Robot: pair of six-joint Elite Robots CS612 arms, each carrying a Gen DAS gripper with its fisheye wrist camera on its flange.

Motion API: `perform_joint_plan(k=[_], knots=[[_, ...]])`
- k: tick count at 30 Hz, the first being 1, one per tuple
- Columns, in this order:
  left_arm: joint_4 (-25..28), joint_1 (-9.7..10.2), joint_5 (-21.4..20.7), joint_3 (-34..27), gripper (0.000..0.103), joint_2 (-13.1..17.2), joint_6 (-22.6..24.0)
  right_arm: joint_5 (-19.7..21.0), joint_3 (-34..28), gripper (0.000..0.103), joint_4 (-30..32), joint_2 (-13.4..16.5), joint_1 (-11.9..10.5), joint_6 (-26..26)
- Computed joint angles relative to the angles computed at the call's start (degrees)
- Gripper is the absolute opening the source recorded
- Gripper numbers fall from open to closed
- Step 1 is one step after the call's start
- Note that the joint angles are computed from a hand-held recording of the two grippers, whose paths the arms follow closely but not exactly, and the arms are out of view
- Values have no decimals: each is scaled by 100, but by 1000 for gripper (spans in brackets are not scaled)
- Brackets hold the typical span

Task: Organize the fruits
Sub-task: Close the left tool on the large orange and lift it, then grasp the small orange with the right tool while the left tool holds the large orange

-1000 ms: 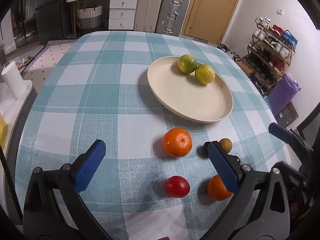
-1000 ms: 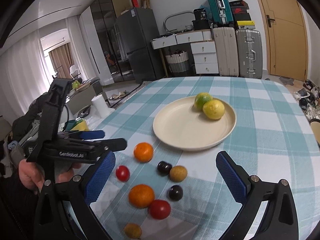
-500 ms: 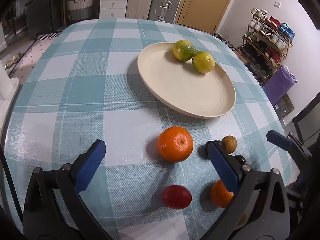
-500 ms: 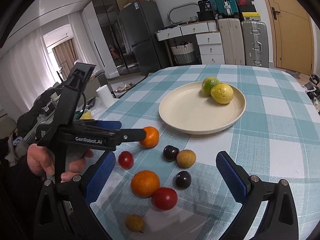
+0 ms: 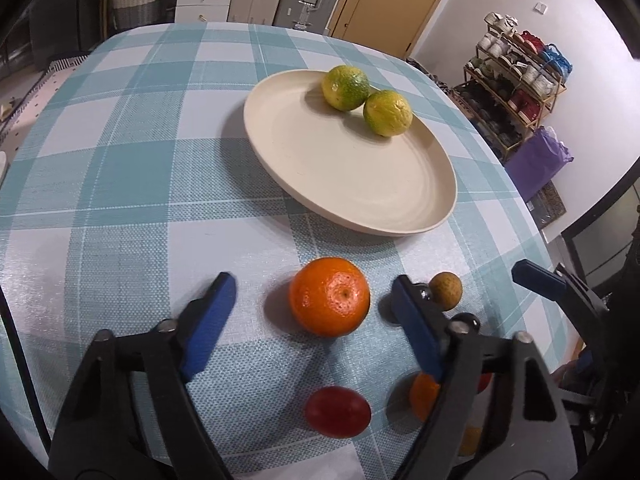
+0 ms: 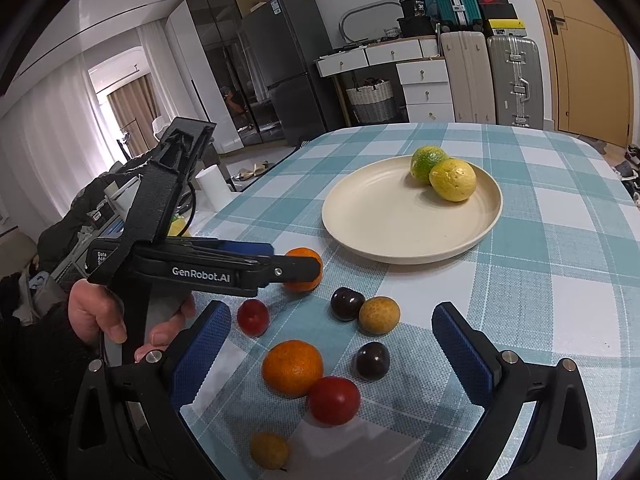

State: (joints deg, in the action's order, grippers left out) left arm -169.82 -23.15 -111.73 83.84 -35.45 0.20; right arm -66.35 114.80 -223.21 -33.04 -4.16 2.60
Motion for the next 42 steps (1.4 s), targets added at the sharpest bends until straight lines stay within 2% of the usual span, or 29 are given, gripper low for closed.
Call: perform_joint_plan(k=[1, 3, 4, 6, 10, 22, 27, 34, 36, 40, 42], knots=[[-13, 8, -54, 0, 67, 4, 5, 5, -9, 103, 9, 2, 3, -1], [59, 34, -242, -26, 51, 16, 33, 2, -29, 103, 39, 6, 11, -6], [79, 38, -289, -35, 49, 22, 53, 3, -33, 103, 45, 8, 13, -3], [94, 42, -358, -25, 37, 22, 105, 12, -45, 103, 57, 13, 17, -2], [3, 86, -596, -15, 36, 41, 35, 21, -52, 103, 59, 20, 18, 8], [-315, 164, -605, 251, 36, -129, -75, 63, -64, 103, 189, -6, 96, -342], [-448, 255, -702, 317, 36, -162, -318, 38, -101, 103, 594, -62, 186, -666], [-606, 331, -677, 461, 36, -231, -420, -132, -147, 102, 1082, -116, 307, -1041], [-625, 350, -683, 492, 36, -243, -440, -202, -172, 99, 1193, -115, 336, -1112], [-647, 384, -705, 535, 36, -259, -469, -352, -186, 83, 1363, -124, 386, -1199], [-657, 391, -720, 541, 36, -259, -465, -462, -189, 83, 1408, -129, 417, -1257]])
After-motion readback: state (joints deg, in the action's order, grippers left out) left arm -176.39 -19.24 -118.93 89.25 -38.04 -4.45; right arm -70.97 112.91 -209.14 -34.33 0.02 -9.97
